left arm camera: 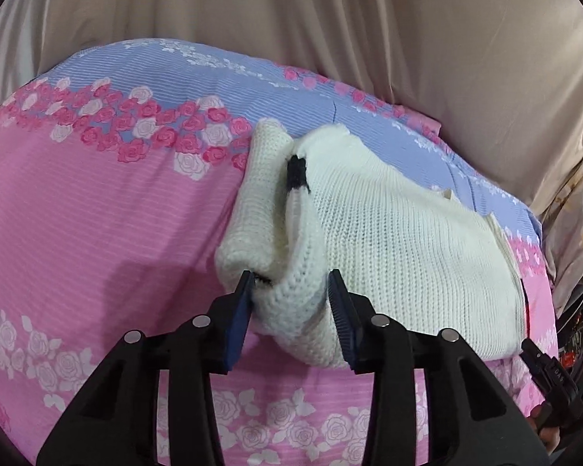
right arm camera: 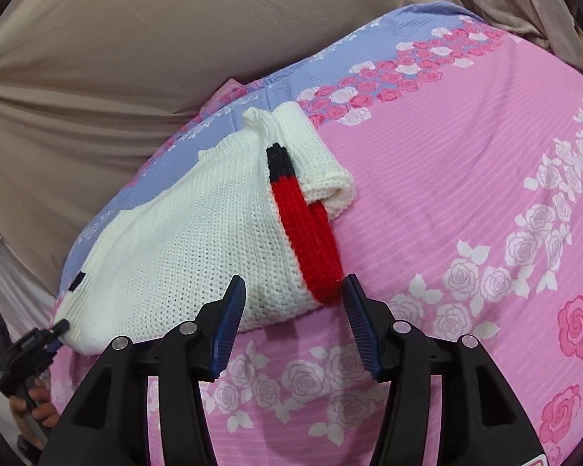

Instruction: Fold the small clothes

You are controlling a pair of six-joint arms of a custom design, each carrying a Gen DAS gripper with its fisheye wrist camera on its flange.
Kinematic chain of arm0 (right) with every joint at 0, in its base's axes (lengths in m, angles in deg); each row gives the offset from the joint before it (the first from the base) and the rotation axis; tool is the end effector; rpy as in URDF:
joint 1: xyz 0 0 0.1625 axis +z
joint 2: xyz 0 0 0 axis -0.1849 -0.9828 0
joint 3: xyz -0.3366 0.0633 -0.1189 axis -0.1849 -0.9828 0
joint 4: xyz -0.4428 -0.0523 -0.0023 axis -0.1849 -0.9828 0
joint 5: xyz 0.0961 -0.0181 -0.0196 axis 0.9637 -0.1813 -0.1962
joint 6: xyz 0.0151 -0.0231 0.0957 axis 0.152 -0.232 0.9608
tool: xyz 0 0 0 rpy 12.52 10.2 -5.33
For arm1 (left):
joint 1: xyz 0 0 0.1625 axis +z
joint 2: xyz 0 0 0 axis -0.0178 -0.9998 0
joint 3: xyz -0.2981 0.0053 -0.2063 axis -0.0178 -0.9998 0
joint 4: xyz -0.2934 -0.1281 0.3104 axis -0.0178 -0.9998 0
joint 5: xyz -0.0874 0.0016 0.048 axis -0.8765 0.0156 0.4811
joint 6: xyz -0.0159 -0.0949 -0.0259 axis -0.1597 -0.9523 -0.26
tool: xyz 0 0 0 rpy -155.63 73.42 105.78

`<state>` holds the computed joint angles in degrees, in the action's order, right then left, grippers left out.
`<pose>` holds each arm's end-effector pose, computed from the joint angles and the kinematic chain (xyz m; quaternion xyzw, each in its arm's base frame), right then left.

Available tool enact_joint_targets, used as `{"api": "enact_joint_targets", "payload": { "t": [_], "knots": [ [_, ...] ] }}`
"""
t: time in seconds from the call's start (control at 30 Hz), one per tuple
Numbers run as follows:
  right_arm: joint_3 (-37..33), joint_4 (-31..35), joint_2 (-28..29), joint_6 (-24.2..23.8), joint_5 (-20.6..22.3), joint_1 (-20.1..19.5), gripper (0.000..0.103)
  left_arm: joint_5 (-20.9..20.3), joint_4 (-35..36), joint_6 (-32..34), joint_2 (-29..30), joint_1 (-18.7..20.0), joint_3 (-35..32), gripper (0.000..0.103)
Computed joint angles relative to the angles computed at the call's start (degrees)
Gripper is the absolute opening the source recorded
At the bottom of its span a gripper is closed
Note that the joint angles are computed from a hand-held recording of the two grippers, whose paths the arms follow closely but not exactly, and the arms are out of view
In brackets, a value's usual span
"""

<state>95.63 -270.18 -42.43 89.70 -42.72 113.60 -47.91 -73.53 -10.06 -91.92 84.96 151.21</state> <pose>0.2400 -0.6795 -0.0185 -0.0492 -0.8844 0.4275 0.1807 0.0954 -0.7606 0.3775 0.0713 0.9093 -0.3455 0.2209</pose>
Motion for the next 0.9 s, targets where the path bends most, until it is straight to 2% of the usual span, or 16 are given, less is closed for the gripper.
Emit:
{"api": "enact_joint_targets", "payload": {
  "t": [0.07,0.13,0.17,0.2,0.23,0.27,0.33,0.43,0.5,0.53,0.6,0.67,0.73,0.8,0.87,0.9],
  "knots": [
    [-1.05,0.32,0.64,-1.8,0.67,0.07,0.053,2.24,1.18,-0.11,1.83,0.19,-1.15,0.043],
    [-3.12,1.29,1.85,-3.27,0.12,0.1,0.053,3.14,0.95,-0.16,2.2,0.18,-0.84,0.031],
    [-4.58,2.06,2.64,-4.13,-0.18,0.05,0.053,2.75,1.23,-0.29,1.69,0.14,-0.35,0.017],
    [-5.77,2.39,3.3,-4.56,-0.71,0.02,0.048,1.87,1.8,-0.39,1.0,0.07,-0.01,0.014],
    [-6.63,2.75,3.62,-5.31,-0.17,-0.14,0.023,1.44,1.08,-0.08,-0.22,-0.14,1.06,0.014],
    [-7.05,3.16,3.63,-5.97,0.09,-0.17,0.01,1.43,0.59,0.56,-1.63,-0.38,2.19,0.013],
    [-5.37,2.14,1.96,-6.82,1.34,0.12,0.009,1.41,2.84,0.26,-4.26,-0.46,3.6,0.013],
    [0.15,-0.86,-2.33,-8.46,0.1,1.53,0.008,0.78,9.27,-1.91,-7.9,0.51,5.59,0.013],
    [3.66,-0.34,-5.08,-7.84,-1.4,2.01,0.008,1.12,11.88,-3.04,-9.13,1.58,7.11,0.014],
    [5.33,1.28,-6.3,-6.7,-2.89,2.0,0.008,-0.14,14.06,-4.07,-9.18,2.71,7.26,0.015],
    [6.94,6.27,-7.26,-4.53,-4.19,1.23,0.009,-2.33,11.42,-2.79,-10.1,3.5,9.02,0.022],
    [7.09,11.16,-6.39,-2.82,-5.29,0.1,0.013,-1.08,8.87,-1.66,-11.47,2.47,10.4,0.026],
    [6.87,10.59,-6.12,-3.24,-6.31,0.57,0.021,-2.46,3.79,0.48,-12.93,1.34,11.25,0.035],
    [6.99,8.82,-7.04,-3.3,-5.25,1.07,0.022,-2.14,-1.51,3.84,-12.14,0.1,10.05,0.055],
    [5.08,5.06,-6.66,-5.85,-4.32,1.53,0.032,-2.0,-4.41,7.03,-8.6,-0.5,5.96,0.063],
    [3.53,4.2,-6.15,-6.96,-3.85,1.58,0.044,-1.32,-5.22,8.27,-5.91,-0.65,3.08,0.068]
  ]
}}
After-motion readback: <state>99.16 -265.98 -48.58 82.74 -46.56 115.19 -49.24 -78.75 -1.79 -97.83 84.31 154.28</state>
